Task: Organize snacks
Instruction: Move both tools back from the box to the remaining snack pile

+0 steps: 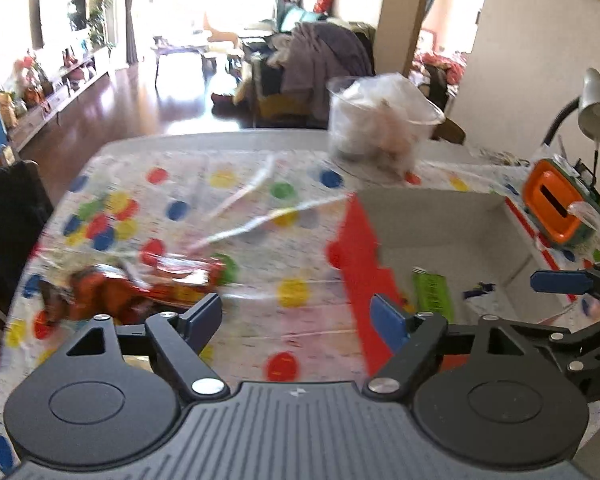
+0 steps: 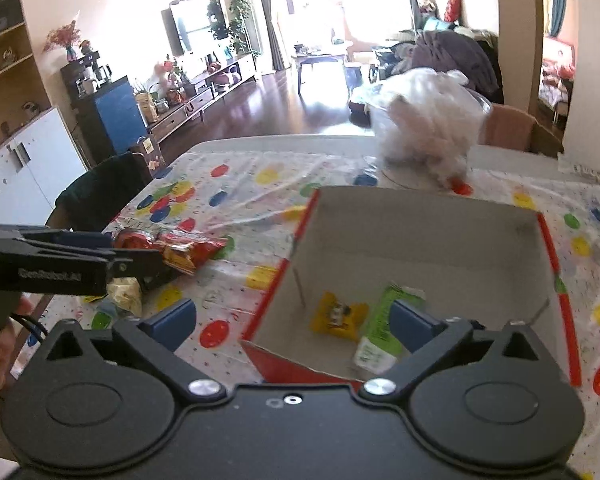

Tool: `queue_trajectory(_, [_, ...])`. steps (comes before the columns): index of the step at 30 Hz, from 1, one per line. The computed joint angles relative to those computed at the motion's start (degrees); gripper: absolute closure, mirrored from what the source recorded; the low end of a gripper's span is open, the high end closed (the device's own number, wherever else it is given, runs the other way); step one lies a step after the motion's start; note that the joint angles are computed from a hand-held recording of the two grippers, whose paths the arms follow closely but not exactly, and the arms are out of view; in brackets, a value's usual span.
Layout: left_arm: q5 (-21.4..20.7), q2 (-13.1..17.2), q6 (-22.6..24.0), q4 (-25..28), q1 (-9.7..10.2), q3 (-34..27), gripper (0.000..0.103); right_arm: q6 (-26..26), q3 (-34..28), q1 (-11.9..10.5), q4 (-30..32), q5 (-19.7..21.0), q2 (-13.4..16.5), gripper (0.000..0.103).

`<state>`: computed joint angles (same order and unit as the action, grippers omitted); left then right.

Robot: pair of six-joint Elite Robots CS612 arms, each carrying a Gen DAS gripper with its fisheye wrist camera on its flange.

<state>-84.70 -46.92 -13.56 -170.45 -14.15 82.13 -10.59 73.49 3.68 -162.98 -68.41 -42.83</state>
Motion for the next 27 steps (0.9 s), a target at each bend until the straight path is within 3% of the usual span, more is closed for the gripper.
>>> queue_trajectory(9, [-1.08, -0.9, 0.19, -0.28, 4.75, 1.65, 0.018, 0.91, -2.12, 3.55, 1.04, 0.86, 1.46, 0.0])
queue_trajectory(14, [-1.75, -0.5, 3.65, 0.69, 7.57, 1.32, 0.018, 1.57, -4.24, 5.69, 3.0, 0.55, 2.86, 0.0])
queue_trajectory(27, [-9.15, 4.7, 7.67, 9.63, 14.28, -5.37, 0.018, 3.13, -13.37, 10.52, 11.19, -1.81, 8.49, 0.001])
